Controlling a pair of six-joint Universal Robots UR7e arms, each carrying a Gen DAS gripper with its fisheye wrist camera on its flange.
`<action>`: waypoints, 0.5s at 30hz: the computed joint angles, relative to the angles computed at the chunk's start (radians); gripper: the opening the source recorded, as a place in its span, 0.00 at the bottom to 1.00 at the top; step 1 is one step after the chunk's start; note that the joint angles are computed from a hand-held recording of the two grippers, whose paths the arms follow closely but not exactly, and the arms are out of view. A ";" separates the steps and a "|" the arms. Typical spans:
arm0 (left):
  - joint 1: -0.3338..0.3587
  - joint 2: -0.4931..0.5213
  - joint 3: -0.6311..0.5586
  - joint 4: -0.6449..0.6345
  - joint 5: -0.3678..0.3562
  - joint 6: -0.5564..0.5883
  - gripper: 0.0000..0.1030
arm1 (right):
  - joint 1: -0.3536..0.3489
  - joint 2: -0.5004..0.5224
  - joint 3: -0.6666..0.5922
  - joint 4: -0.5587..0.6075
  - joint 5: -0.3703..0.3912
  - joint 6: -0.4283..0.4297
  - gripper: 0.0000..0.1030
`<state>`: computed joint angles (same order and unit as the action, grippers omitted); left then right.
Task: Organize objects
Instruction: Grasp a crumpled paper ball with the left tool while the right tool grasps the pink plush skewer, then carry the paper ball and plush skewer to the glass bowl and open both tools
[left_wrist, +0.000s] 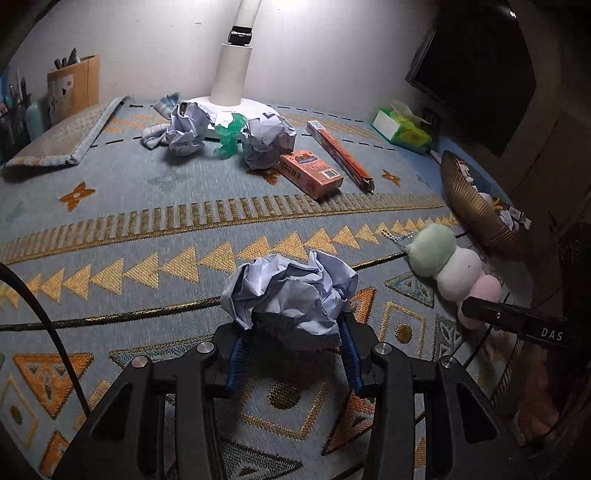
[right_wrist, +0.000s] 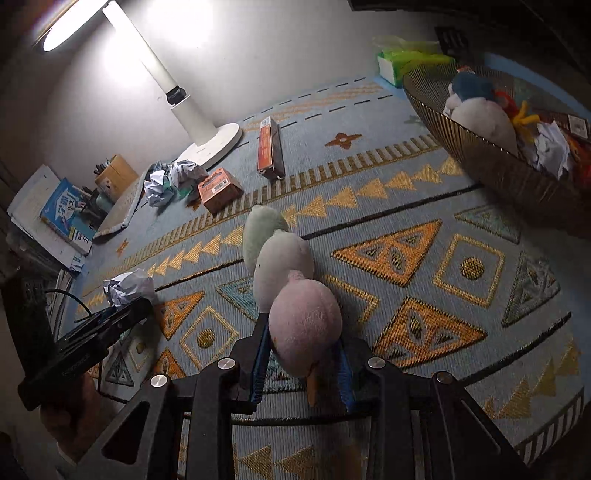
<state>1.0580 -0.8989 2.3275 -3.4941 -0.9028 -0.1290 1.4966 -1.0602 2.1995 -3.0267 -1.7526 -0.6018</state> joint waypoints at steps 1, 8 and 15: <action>-0.005 0.005 0.002 -0.008 0.011 -0.002 0.39 | -0.009 -0.019 0.011 0.031 0.016 -0.018 0.32; -0.005 0.027 0.006 -0.066 0.028 0.007 0.39 | -0.011 -0.050 0.093 -0.216 -0.016 -0.117 0.73; -0.018 0.037 0.005 -0.063 0.057 0.012 0.39 | 0.045 0.057 -0.012 -0.171 -0.101 -0.133 0.73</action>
<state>1.0403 -0.8621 2.3325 -3.5567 -0.8459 -0.1173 1.5420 -1.0037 2.1879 -3.1977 -1.8532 -0.7350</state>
